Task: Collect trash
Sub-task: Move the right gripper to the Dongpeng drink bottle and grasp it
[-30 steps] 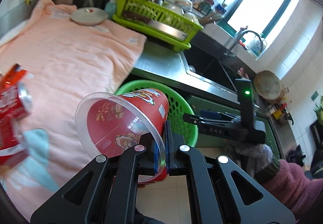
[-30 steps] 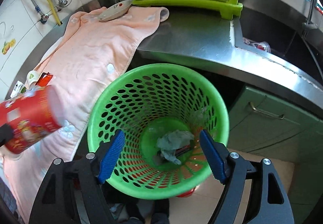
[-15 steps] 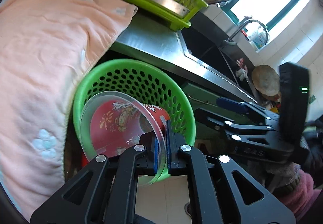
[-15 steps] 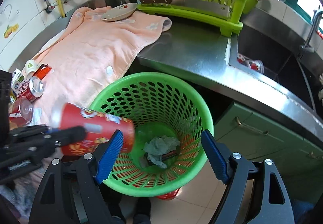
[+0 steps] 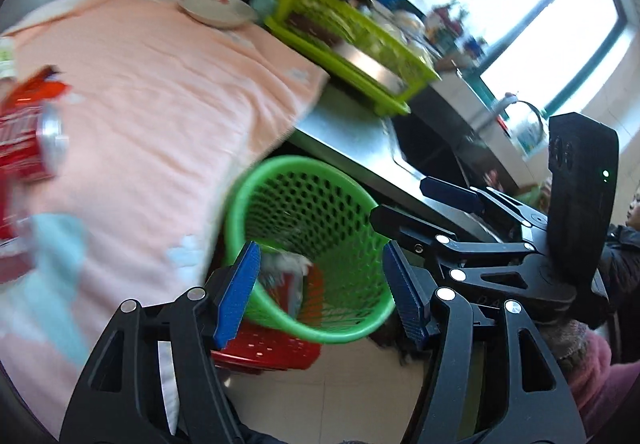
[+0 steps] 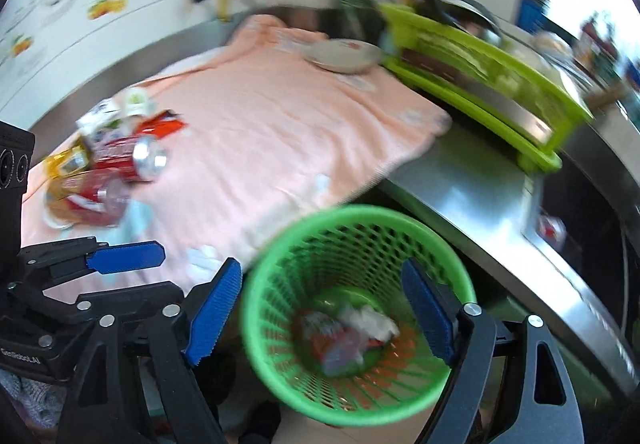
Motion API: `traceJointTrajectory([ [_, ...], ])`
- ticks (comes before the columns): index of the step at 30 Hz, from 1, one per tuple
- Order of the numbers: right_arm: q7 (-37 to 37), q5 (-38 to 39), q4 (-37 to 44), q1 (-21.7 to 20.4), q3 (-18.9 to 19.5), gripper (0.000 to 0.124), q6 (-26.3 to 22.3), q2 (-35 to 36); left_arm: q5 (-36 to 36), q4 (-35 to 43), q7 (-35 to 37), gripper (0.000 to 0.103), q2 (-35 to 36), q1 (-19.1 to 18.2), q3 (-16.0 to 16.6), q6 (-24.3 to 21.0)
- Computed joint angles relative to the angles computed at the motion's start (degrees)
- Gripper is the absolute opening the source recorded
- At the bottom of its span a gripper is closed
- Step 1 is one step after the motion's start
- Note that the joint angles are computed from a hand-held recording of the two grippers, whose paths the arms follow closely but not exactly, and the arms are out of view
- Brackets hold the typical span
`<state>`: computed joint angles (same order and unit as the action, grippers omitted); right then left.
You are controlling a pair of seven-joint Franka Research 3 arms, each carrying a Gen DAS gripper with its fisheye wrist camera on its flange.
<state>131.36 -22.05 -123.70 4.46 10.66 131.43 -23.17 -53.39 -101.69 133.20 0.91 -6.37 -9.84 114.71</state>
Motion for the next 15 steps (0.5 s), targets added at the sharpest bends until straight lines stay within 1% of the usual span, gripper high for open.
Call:
traceJointTrajectory([
  [6, -5.01, 1.77, 6.35, 3.1, -0.48, 0.081, 4.86, 7.5, 1.55, -3.29, -2.51, 0.064, -3.67, 2.45, 3.04, 3.69],
  [7, -5.38, 1.78, 7.5, 3.54, -0.57, 0.081, 5.21, 8.73, 2.61, -3.84, -3.37, 0.064, -4.23, 2.95, 3.55, 4.76],
  [10, -6.47, 2.42, 11.45, 5.44, -1.06, 0.081, 6.54, 13.07, 4.02, -4.26, -4.35, 0.064, -4.62, 4.01, 4.75, 6.04],
  [12, -7.16, 2.49, 14.2, 6.84, -1.41, 0.081, 6.52, 15.79, 4.86, -4.74, -4.62, 0.064, -4.97, 4.84, 5.5, 7.63],
  [15, -8.94, 3.75, 17.96, 9.05, -2.56, 0.081, 6.49, 19.36, 5.77, -3.78, -6.16, 0.064, -4.18, 6.18, 6.46, 7.5],
])
